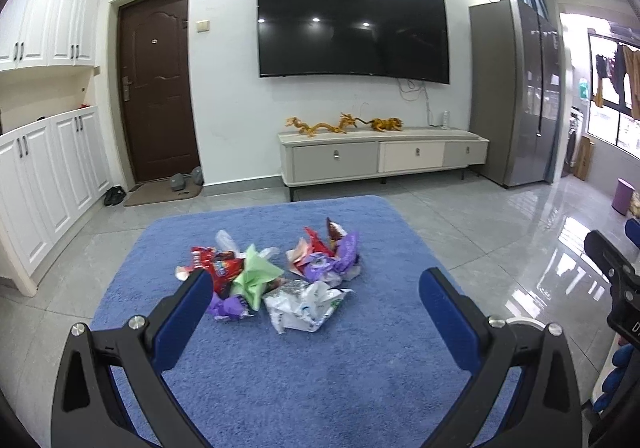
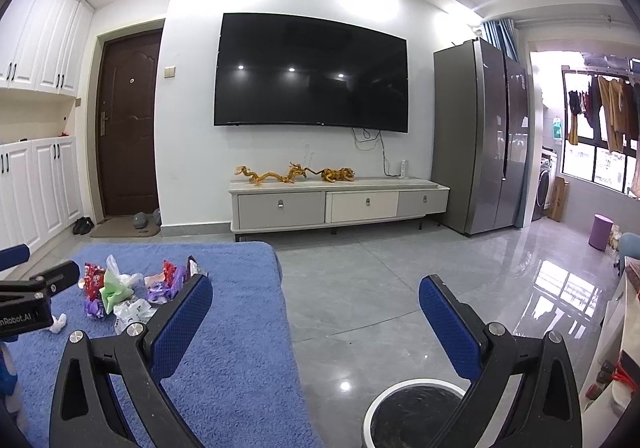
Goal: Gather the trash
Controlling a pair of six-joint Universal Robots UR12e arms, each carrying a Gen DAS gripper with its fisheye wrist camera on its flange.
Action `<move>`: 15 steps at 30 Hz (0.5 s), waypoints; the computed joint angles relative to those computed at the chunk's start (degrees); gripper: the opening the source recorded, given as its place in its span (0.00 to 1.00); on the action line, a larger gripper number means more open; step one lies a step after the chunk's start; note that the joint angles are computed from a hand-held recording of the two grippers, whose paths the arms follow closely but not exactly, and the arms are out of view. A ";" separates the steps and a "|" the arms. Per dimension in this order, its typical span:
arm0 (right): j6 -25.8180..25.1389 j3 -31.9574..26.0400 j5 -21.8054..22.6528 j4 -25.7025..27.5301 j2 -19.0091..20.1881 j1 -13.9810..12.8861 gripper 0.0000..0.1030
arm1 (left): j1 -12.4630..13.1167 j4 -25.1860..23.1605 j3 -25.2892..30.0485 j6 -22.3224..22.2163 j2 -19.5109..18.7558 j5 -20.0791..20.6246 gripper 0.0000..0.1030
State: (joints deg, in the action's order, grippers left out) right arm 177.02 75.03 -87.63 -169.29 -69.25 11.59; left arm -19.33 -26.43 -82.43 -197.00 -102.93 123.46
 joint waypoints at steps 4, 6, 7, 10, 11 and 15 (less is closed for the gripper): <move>1.29 0.20 -0.57 -0.69 -0.03 -0.54 1.00 | 0.26 0.00 0.81 1.45 -0.63 -2.62 1.00; 1.44 0.04 -0.65 -0.03 0.04 -0.76 1.00 | 0.54 -0.07 0.95 1.87 -0.80 -4.03 1.00; 1.09 -0.08 -0.98 0.59 0.07 -0.83 1.00 | 0.73 -0.11 0.86 1.88 -0.79 -4.65 1.00; 0.30 -0.21 -1.48 2.22 0.03 -1.13 1.00 | 1.19 -0.33 0.89 1.55 -0.90 -5.77 1.00; 0.20 -0.25 -1.56 2.64 0.04 -1.19 1.00 | 1.43 -0.41 0.75 1.19 -0.88 -6.07 1.00; -0.47 -0.80 -1.64 4.83 0.26 -1.23 1.00 | 2.70 -0.95 -0.10 -0.11 -0.53 -7.69 1.00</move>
